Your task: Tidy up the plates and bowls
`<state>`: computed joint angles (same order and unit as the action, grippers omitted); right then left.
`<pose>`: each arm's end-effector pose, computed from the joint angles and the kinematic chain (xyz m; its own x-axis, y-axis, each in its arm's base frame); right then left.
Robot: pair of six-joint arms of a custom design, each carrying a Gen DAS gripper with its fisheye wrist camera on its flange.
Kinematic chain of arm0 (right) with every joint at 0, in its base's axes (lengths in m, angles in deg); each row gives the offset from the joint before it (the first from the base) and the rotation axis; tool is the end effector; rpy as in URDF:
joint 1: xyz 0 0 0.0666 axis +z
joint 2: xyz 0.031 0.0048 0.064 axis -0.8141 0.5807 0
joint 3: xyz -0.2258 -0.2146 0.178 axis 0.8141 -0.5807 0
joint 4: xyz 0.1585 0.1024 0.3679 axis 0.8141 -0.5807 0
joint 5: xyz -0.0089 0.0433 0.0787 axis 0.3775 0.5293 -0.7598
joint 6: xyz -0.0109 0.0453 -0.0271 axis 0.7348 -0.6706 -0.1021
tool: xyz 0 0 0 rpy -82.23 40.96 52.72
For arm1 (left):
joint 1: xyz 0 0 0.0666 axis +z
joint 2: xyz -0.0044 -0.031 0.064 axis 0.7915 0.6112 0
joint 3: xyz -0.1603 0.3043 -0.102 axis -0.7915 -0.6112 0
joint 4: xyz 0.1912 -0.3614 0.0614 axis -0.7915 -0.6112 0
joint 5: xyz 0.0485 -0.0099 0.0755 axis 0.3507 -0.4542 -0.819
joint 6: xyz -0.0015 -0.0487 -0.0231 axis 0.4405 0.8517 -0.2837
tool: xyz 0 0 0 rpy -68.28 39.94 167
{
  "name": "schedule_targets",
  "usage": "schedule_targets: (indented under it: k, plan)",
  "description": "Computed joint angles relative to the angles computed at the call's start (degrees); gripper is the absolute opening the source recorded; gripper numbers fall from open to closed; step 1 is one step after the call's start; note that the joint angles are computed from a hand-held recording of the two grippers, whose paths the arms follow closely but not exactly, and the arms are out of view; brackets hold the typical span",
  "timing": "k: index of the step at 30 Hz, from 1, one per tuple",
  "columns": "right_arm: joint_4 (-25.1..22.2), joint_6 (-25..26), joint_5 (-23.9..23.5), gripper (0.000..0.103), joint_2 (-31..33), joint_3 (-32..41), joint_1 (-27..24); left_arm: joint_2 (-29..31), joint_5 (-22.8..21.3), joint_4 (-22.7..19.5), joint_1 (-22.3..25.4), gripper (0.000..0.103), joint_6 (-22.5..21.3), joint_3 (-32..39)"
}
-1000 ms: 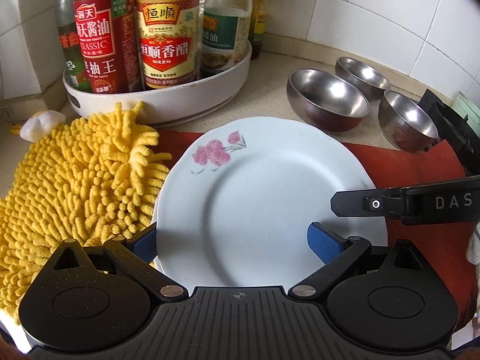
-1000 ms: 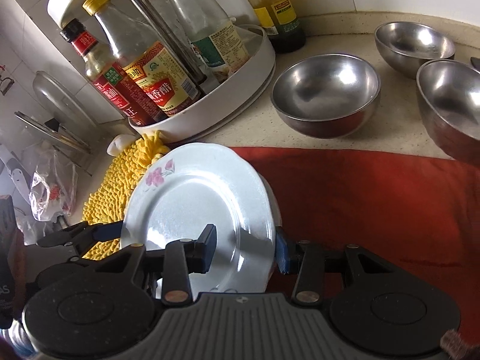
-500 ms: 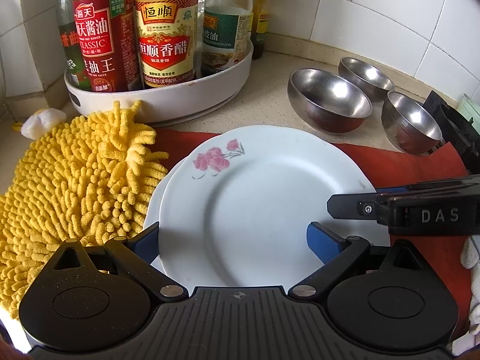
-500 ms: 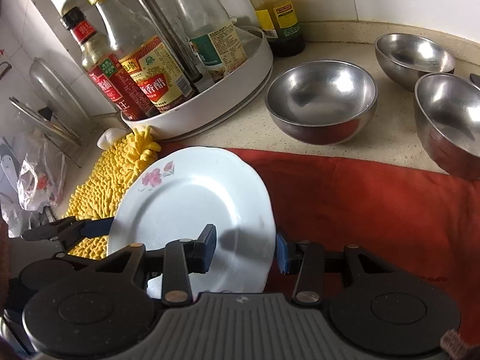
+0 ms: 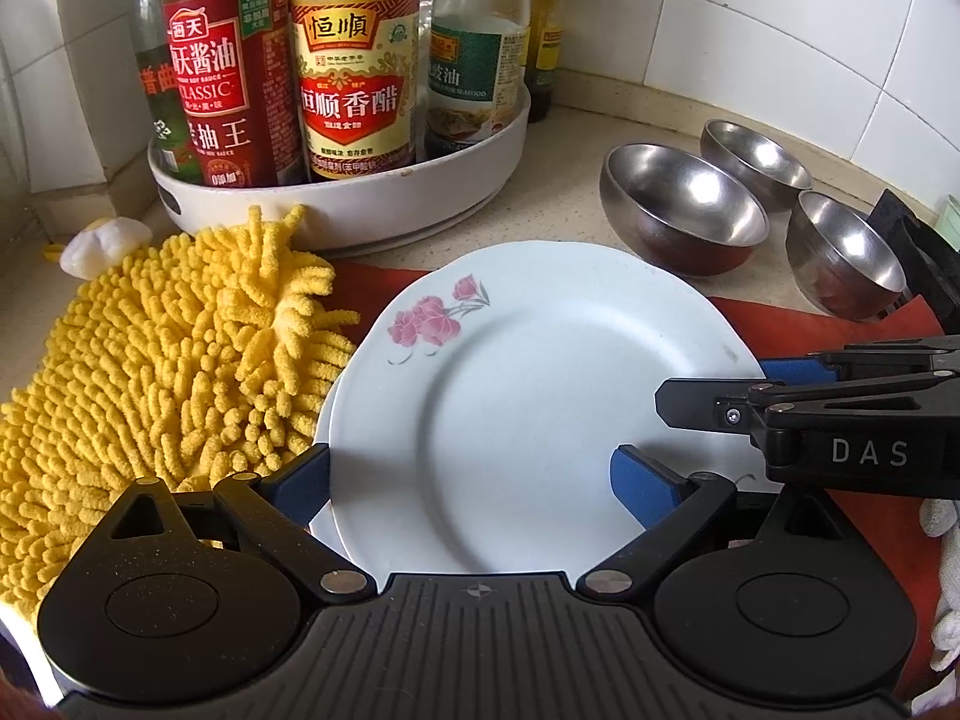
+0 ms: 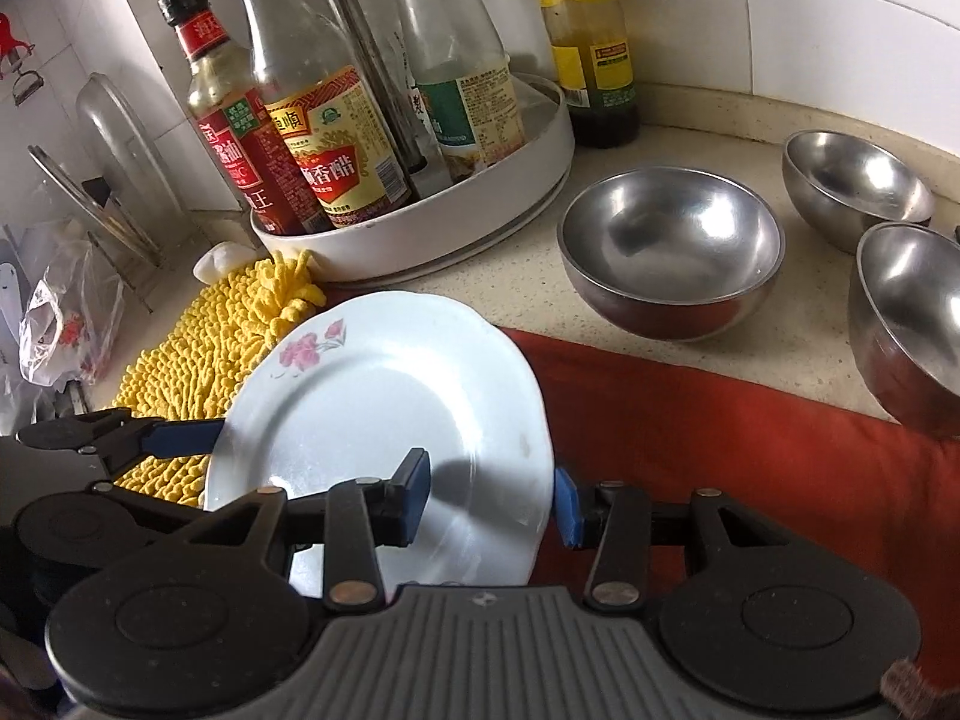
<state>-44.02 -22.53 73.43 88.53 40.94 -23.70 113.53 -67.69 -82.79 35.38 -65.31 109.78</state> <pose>0.5566 0.3367 0.4743 -0.7879 -0.1914 -0.5853 -0.4003 0.8815 0.2505 0.5153 -0.1529 0.4312 -0.7782 -0.0138 -0.6279 0.0257 0.9982 -0.0538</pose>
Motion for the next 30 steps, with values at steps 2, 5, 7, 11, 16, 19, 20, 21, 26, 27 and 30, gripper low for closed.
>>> schedule_targets:
  k: [2, 5, 7, 11, 16, 19, 20, 21, 26, 27, 30]
  plan:
    - [0.1, 0.2, -0.1, 0.041, -0.1, -0.2, 0.0, -0.1, -0.2, -0.1, 0.0, 0.098, 0.0, 0.0]
    - [0.0, 0.2, -0.2, 0.042, 0.0, 0.0, 0.0, -0.2, -0.4, -0.1, -0.1, 0.098, 0.1, -0.1]
    - [0.1, 0.1, -0.1, 0.042, 0.0, -0.1, 0.1, -0.2, -0.7, -0.1, -0.2, 0.098, 0.2, -0.1]
    - [0.6, 0.5, 0.3, 0.042, -0.3, -0.5, 0.2, -0.2, -1.2, -0.3, -0.5, 0.098, 0.2, 0.0]
    - [0.1, 1.8, 2.0, 0.043, -0.2, -0.3, 0.6, -0.1, -2.3, 0.0, -1.0, 0.097, -2.2, -0.2]
    - [2.7, 5.0, 3.6, 0.043, -2.2, -3.5, 0.8, -0.7, -2.1, 1.0, -1.0, 0.098, -2.5, -1.1]
    - [5.0, 6.6, 4.4, 0.043, -3.5, -5.5, 1.0, -0.7, -1.9, 0.9, -0.9, 0.098, -2.5, -1.0]
    - [7.1, 8.3, 5.4, 0.043, -4.6, -7.2, 1.3, -0.6, -2.1, 0.9, -1.0, 0.098, -2.6, -0.9]
    - [6.6, 7.8, 2.3, 0.043, -3.7, -5.5, 1.1, -0.9, -1.9, 1.1, -1.2, 0.099, -2.7, -1.1]
    - [6.7, 7.8, 1.5, 0.043, -4.1, -6.0, 0.9, -1.1, -1.9, 1.3, -1.2, 0.099, -2.6, -1.3]
    - [7.4, 8.2, 1.1, 0.042, -5.3, -7.5, 0.5, -1.3, -2.6, 1.0, -1.2, 0.099, -1.3, -1.4]
